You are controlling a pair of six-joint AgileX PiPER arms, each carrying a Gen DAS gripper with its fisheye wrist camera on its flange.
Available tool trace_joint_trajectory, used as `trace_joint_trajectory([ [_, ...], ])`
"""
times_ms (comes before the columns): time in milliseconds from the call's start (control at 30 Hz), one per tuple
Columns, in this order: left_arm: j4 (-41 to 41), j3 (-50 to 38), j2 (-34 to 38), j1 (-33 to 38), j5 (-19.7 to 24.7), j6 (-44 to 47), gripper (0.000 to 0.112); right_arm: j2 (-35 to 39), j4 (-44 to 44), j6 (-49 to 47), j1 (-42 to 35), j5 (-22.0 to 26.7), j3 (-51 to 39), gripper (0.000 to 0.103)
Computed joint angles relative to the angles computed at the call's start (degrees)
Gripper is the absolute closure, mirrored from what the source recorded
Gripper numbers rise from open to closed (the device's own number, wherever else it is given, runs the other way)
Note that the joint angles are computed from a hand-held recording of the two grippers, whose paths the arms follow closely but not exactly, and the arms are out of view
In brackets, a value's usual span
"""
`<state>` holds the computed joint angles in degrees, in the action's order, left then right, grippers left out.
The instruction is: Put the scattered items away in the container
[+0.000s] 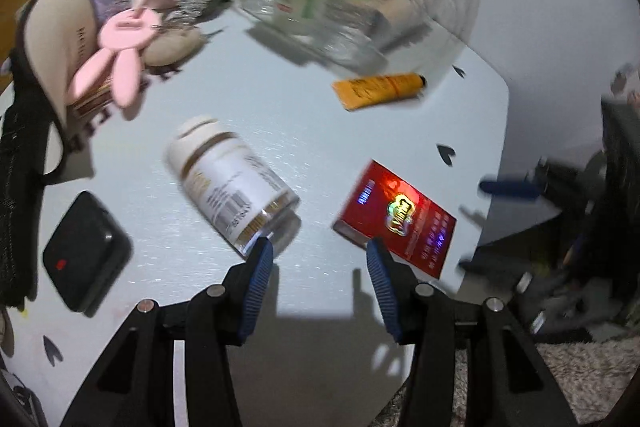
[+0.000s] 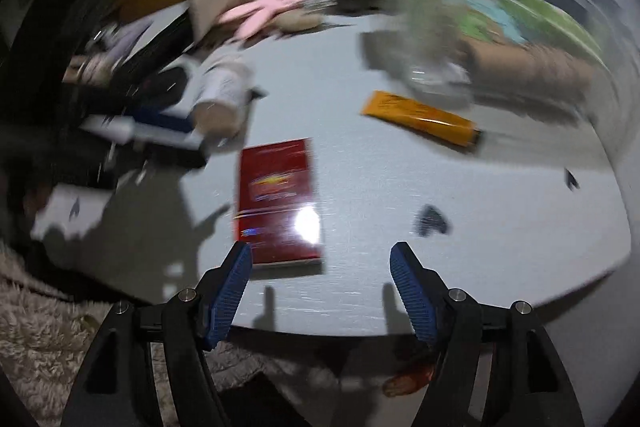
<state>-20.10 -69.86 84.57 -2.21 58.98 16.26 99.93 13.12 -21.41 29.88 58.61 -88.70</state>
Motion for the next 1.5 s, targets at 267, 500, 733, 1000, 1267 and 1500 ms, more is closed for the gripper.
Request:
trace_joint_trajectory([
  [267, -3.6, -4.1, 1.9, -1.2, 2.0, 0.2, 0.064, 3.5, -6.1, 3.5, 5.6, -5.7, 0.8, 0.047],
  [500, -2.2, -7.8, 8.8, -7.8, 1.0, 1.6, 0.064, 0.4, -2.3, -6.9, 1.5, -5.9, 5.0, 0.047],
  [733, -4.8, -11.8, 15.6, -11.7, 2.1, 4.4, 0.064, -1.3, -0.7, -12.0, -4.2, -3.3, 6.5, 0.047],
  [1000, -6.0, -16.8, 20.0, -14.0, 3.1, 3.9, 0.064, -7.9, 12.8, 6.1, -19.5, -0.1, 11.1, 0.029],
  [1267, -10.1, -19.3, 22.2, -13.9, 6.1, 3.1, 0.070, -5.3, 41.4, 5.1, -34.5, 1.5, 26.2, 0.032],
  [1500, -11.3, -21.4, 23.9, -15.5, 7.3, 2.7, 0.071, -2.1, 54.9, -1.0, -36.4, 2.3, 32.8, 0.046],
])
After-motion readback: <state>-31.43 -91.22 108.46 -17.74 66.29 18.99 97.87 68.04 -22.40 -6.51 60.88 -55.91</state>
